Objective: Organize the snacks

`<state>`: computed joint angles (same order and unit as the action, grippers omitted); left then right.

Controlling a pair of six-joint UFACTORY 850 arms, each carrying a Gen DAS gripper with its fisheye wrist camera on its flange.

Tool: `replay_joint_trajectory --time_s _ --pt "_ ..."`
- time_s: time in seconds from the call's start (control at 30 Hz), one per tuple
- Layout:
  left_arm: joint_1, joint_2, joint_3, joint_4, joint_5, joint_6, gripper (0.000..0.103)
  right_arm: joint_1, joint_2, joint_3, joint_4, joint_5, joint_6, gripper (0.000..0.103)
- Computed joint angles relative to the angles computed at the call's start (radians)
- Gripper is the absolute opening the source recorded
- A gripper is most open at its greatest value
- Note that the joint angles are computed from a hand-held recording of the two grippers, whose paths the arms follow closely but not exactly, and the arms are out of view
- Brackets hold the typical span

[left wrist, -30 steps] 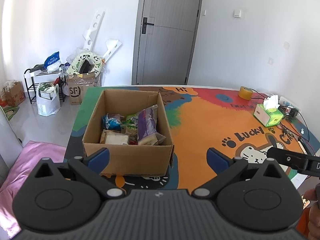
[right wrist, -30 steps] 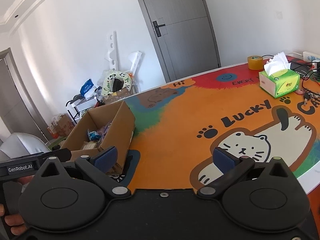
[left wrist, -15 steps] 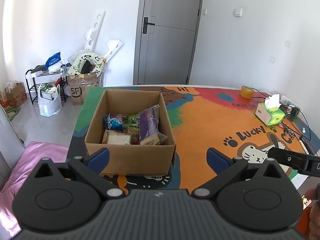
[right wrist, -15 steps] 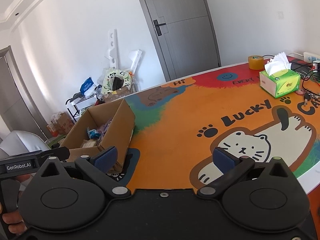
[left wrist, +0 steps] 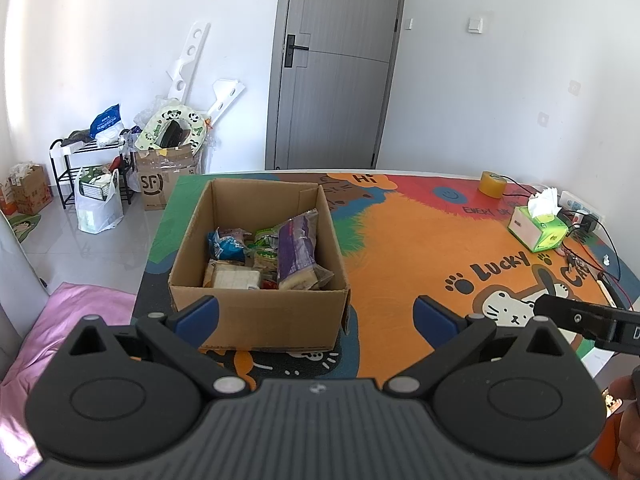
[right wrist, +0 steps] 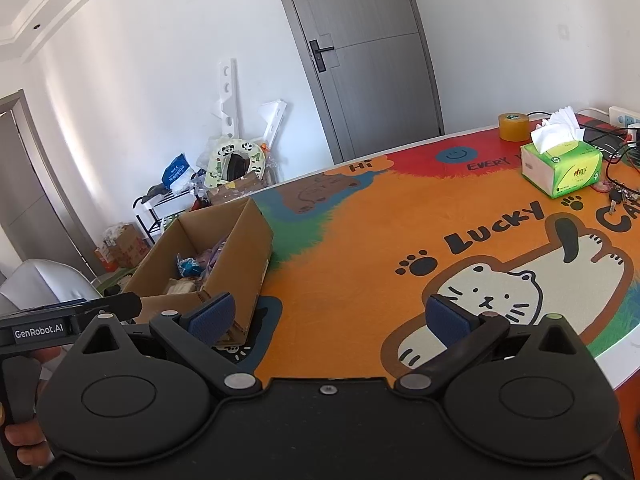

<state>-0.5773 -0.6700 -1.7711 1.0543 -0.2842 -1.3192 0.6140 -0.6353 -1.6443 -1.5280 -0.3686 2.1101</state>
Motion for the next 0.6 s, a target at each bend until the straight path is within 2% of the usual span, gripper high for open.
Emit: replay_joint_trajectory --time_s 0.6 --pt "0.000 0.000 -0.001 0.001 0.000 -0.003 0.103 0.001 0.003 0.000 0.008 0.001 -0.013 0.103"
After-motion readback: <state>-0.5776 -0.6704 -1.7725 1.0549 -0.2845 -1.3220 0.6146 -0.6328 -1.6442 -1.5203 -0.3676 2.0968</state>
